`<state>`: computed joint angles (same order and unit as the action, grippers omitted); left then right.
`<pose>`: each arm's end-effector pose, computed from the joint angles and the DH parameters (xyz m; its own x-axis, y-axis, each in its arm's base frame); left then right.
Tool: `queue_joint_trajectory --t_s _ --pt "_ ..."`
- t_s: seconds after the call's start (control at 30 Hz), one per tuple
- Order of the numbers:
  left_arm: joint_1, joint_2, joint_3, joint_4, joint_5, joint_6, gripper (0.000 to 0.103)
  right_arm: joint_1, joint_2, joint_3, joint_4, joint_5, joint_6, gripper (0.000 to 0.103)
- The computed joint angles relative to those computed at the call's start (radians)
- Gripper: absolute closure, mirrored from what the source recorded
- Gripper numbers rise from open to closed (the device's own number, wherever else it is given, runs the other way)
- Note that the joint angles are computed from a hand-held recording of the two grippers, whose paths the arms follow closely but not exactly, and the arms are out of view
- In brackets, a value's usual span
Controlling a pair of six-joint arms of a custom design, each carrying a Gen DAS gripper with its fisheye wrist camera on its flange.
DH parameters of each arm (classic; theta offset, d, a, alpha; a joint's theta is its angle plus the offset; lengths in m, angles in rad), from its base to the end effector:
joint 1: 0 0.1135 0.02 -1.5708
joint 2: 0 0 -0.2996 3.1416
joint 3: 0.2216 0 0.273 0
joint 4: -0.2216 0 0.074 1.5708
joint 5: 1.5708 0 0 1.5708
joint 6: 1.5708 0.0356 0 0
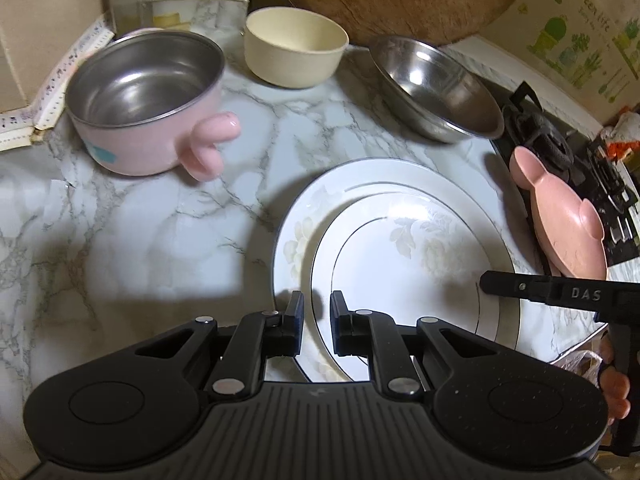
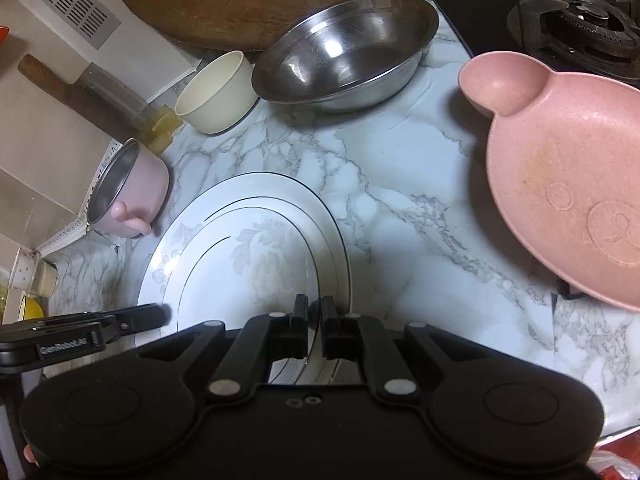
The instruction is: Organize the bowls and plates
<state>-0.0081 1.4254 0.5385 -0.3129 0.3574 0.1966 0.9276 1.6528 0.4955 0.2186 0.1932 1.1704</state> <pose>0.2302 -0.0143 0.1414 -0.8877 0.1902 -0.4193 0.3139 0.9162 -0.2489 0.1679 0.2126 0.1044 -0.8491 0.3740 -0.3730 0.1660 0.8593 0.4837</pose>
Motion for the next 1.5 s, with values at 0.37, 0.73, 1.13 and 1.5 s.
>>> queue_joint_trajectory --t_s 0.37,0.73,1.13,1.5 --pt "-0.006 -0.163 -0.081 0.016 0.016 0.002 0.09 0.058 -0.011 0.065 -0.123 0.107 -0.056 0.075" --pt "-0.044 -0.4 -0.154 -0.024 0.008 -0.004 0.089 0.212 -0.077 0.14 -0.292 0.298 -0.067 0.061" --pt "0.046 -0.611 -0.185 -0.145 0.113 0.05 0.049 0.37 -0.088 0.244 -0.474 0.489 0.009 0.043" --pt "0.003 -0.834 -0.188 -0.227 0.095 0.024 0.029 0.517 -0.117 0.343 -0.763 0.665 0.163 0.01"
